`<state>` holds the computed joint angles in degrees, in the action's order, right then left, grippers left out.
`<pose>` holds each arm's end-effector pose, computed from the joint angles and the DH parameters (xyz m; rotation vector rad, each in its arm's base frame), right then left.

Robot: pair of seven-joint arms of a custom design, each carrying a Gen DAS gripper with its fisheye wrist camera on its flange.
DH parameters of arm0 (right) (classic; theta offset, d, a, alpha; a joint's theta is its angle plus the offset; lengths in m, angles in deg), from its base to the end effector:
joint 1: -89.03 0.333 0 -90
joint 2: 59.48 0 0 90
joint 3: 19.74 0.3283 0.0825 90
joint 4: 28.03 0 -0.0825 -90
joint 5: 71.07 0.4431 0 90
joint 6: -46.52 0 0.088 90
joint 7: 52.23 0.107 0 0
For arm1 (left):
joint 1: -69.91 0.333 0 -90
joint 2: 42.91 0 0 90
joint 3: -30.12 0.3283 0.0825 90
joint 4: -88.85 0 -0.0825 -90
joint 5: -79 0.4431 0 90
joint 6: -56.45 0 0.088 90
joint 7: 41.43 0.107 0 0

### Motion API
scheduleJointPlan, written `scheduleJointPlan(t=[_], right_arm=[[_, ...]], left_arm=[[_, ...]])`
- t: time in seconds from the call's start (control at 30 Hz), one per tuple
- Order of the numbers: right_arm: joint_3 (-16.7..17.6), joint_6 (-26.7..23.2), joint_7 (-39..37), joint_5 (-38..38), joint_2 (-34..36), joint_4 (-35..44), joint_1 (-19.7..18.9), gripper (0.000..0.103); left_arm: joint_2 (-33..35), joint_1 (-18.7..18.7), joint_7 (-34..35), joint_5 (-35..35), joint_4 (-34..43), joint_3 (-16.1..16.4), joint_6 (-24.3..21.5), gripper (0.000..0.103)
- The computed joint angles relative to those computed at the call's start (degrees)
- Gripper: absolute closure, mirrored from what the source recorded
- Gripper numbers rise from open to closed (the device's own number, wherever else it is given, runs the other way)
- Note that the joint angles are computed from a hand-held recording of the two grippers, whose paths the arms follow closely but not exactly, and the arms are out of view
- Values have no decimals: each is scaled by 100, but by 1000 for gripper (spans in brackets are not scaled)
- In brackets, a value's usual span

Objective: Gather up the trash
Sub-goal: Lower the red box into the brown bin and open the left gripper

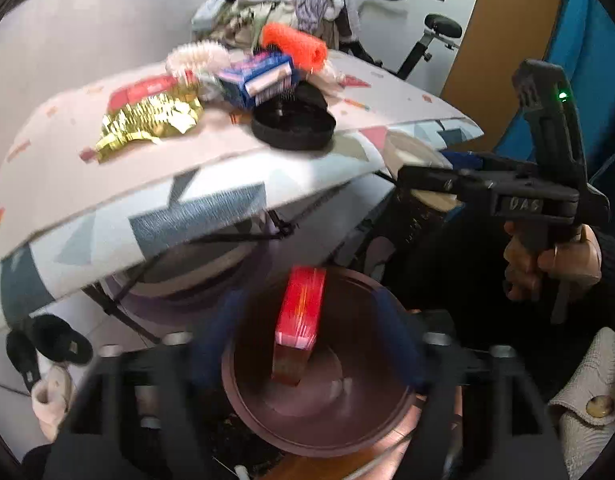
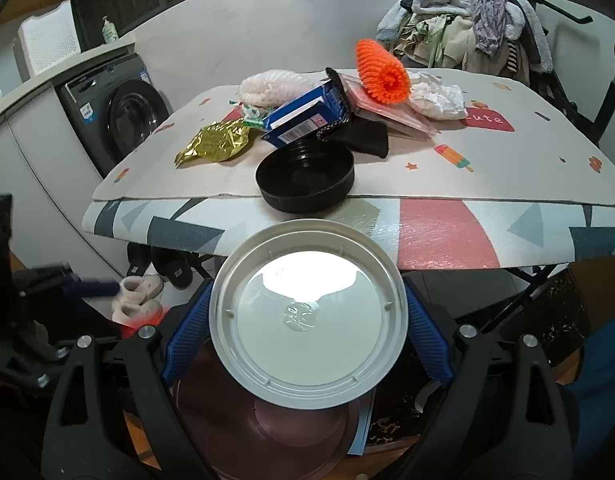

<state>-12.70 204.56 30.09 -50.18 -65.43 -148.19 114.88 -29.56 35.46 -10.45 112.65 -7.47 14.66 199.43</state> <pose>0.5296 0.3275 0.5426 -1.9862 1.2769 -0.2454 0.4815 -0.5507 0.5257 -1.7159 2.0592 -0.8944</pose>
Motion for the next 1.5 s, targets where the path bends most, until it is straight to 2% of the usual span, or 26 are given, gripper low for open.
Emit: scheduleJointPlan(t=[0.03,0.13,0.23,0.33,0.6,0.7,0.77,0.97,1.17,1.5], right_arm=[[8,-27,-20,-30,12,14,4,15],[49,-117,-133,-167,43,49,32,15],[53,-308,-446,-107,98,134,85,15],[88,-452,-624,-114,148,203,107,15],[171,-707,-627,-367,273,335,113,13],[181,-786,-601,-447,304,369,109,12],[179,-816,-574,-460,317,386,102,5],[156,-838,-357,-448,322,399,54,6],[114,-691,2,-387,303,353,-21,6],[85,-466,179,-301,191,213,-55,6]], left_arm=[[-62,-53,-175,202,-45,48,15,30],[-251,-202,-960,992,-136,153,-213,20],[-471,-228,-1762,1720,-265,111,-541,14],[-628,-139,-2307,2102,-380,-14,-799,10],[-748,173,-2618,1932,-546,-203,-811,10],[-752,209,-2642,1911,-566,-228,-810,10],[-759,215,-2659,1940,-570,-239,-821,10],[-766,189,-2767,1971,-555,-271,-1085,10],[-817,237,-3011,2010,-623,-256,-1073,10],[-885,302,-3210,2038,-697,-304,-1129,10]])
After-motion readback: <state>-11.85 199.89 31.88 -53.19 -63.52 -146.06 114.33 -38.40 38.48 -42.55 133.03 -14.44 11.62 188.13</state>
